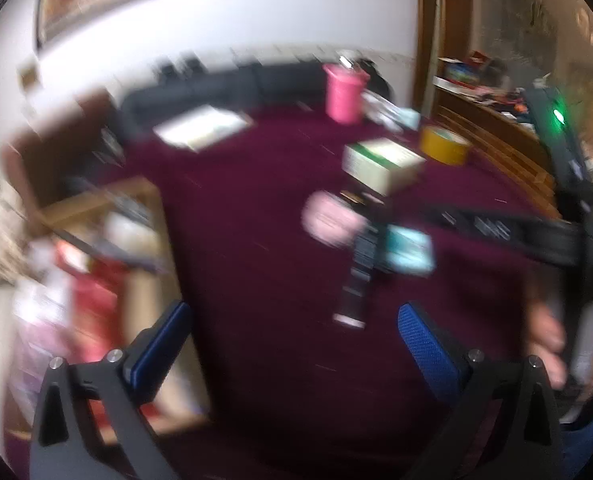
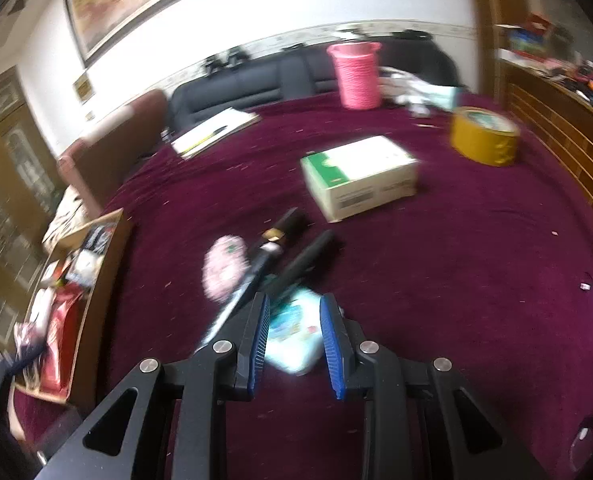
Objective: Organize objects
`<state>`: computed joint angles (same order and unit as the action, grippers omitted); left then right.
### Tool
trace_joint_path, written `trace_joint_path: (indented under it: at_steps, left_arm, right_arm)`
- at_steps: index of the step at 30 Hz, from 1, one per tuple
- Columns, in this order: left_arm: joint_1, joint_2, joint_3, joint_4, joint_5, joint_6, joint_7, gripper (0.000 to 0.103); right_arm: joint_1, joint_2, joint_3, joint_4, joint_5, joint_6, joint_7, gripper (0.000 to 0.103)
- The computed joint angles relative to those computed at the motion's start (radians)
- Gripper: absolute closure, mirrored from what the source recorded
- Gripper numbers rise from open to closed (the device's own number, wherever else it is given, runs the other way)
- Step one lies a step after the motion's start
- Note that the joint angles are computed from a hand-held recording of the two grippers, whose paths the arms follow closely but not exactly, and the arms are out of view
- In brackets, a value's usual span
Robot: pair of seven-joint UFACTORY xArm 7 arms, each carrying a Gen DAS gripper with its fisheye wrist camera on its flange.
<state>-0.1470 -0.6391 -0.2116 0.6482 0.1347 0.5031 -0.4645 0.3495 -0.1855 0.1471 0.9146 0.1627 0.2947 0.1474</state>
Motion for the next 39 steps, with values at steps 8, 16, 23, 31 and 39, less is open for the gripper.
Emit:
trace_joint_path:
  at_steps: [8, 16, 23, 31, 39]
  left_arm:
    - [0.054, 0.238, -0.102, 0.132, 0.139, 0.16, -0.189, 0.0]
    - [-0.02, 0.255, -0.027, 0.143, 0.159, 0.178, -0.19, 0.0]
    - [-0.028, 0.25, -0.014, 0.135, 0.162, 0.175, -0.187, 0.0]
    - [-0.033, 0.246, -0.008, 0.132, 0.144, 0.171, -0.181, 0.0]
    - [-0.033, 0.255, -0.014, 0.14, 0.153, 0.174, -0.19, 0.0]
  right_arm:
    - [-0.071, -0.004, -0.013, -0.007, -0.089, 0.089, 0.127, 0.075]
    - [-0.071, -0.007, -0.024, -0.017, -0.035, 0.114, 0.098, 0.075]
    - [-0.058, 0.0, -0.042, -0.012, 0.041, 0.12, 0.058, 0.075]
    - [-0.059, 0.012, -0.045, -0.004, 0.061, 0.134, 0.045, 0.075]
    - [-0.082, 0.032, -0.028, 0.01, 0.006, 0.158, 0.085, 0.074]
